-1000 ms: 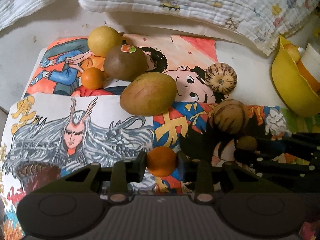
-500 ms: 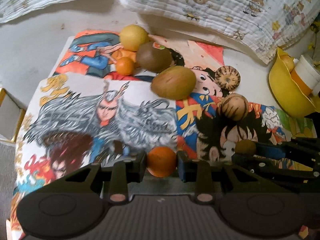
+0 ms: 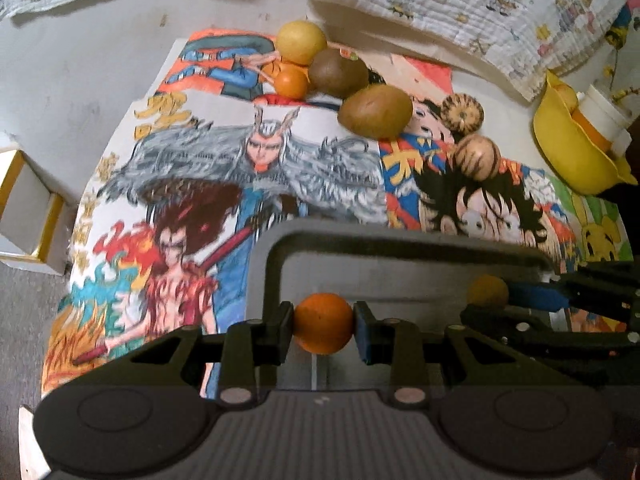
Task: Organize fruits
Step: 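Carry both fruits over the tray and open both grippers to drop them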
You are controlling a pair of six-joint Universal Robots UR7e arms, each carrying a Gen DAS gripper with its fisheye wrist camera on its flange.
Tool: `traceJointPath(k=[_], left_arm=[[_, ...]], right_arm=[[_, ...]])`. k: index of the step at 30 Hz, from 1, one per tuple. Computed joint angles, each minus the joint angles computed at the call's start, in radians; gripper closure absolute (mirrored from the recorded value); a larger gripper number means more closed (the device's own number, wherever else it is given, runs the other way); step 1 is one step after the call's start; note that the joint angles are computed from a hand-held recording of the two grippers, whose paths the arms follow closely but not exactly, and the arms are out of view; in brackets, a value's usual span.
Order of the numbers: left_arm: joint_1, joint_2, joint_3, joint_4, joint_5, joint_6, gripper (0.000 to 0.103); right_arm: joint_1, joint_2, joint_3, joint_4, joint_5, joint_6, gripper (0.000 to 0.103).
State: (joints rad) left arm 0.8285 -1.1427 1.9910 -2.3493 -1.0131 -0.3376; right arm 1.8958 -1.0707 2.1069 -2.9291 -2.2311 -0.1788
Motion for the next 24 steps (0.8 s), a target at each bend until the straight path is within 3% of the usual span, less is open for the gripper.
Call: traceJointPath(k=[14,24], left_arm=[[-0.002,-0.025,0.013,0.1,-0.04,0.019,0.068],[0.0,-0.016,0.011,0.108,-0.037,0.025,0.068]], right_arm=[[0.018,0.004,0.0,0.129,-0.044,0.136,0.072],[0.022,0.007,0.002,0.123,-0.052,0.143,0.071]])
